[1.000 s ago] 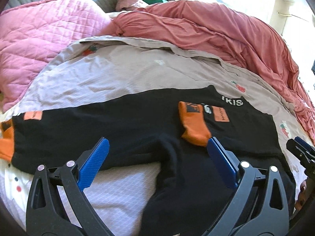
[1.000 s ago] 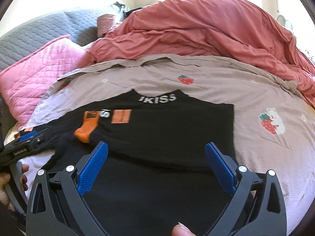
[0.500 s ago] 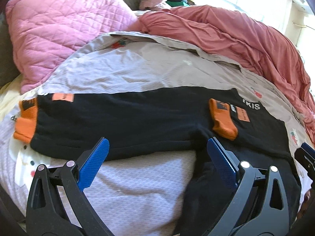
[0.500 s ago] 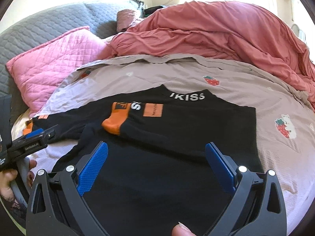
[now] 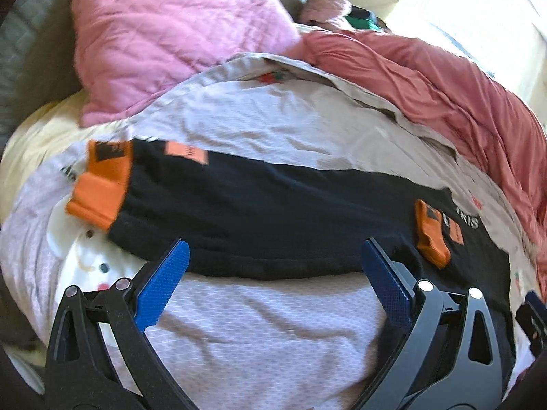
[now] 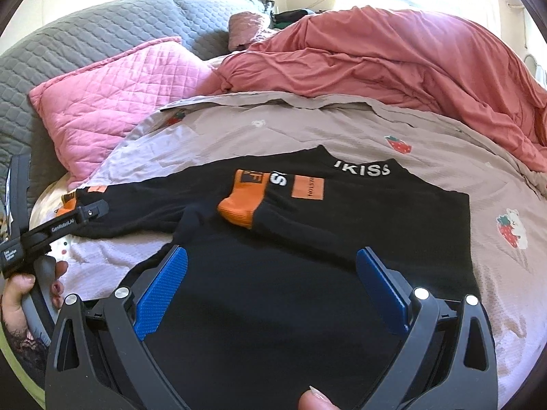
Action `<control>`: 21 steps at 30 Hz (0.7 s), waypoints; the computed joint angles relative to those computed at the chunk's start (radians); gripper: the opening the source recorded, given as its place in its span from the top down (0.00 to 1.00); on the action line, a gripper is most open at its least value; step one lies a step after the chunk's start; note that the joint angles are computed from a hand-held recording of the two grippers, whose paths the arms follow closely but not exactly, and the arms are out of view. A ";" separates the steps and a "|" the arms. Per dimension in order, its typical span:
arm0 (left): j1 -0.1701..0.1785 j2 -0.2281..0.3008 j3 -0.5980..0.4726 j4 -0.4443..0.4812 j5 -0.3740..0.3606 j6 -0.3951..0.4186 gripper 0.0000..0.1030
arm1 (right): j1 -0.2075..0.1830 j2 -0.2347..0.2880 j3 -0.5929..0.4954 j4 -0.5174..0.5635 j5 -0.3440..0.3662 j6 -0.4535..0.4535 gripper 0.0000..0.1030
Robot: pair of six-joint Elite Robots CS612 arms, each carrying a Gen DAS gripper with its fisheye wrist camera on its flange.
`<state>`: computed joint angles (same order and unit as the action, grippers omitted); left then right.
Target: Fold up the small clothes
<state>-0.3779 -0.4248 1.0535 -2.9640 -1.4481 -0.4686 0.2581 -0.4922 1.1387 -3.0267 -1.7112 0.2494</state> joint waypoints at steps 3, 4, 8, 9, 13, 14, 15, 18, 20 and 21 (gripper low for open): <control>0.007 -0.007 0.014 0.004 0.032 -0.059 0.09 | 0.008 0.011 -0.025 0.006 0.013 -0.019 0.04; 0.010 -0.010 0.020 0.007 0.054 -0.086 0.09 | 0.010 0.014 -0.033 0.007 0.017 -0.026 0.04; 0.024 -0.015 0.033 0.011 0.083 -0.179 0.09 | 0.025 0.039 -0.085 0.020 0.036 -0.065 0.04; 0.027 -0.015 0.034 0.020 0.091 -0.203 0.09 | 0.028 0.045 -0.097 0.026 0.039 -0.072 0.04; 0.040 -0.020 0.047 0.033 0.099 -0.284 0.09 | 0.039 0.071 -0.152 0.058 0.060 -0.100 0.04; 0.042 -0.020 0.049 0.037 0.100 -0.301 0.10 | 0.042 0.077 -0.163 0.063 0.064 -0.106 0.04; 0.044 -0.021 0.053 0.033 0.095 -0.308 0.10 | 0.045 0.085 -0.177 0.069 0.069 -0.113 0.04; 0.052 -0.017 0.052 0.020 0.067 -0.336 0.12 | 0.051 0.101 -0.210 0.091 0.085 -0.125 0.04; 0.054 -0.016 0.055 0.007 0.068 -0.351 0.15 | 0.054 0.108 -0.223 0.095 0.094 -0.131 0.04; 0.056 -0.014 0.054 -0.002 0.066 -0.358 0.18 | 0.055 0.111 -0.227 0.097 0.095 -0.130 0.04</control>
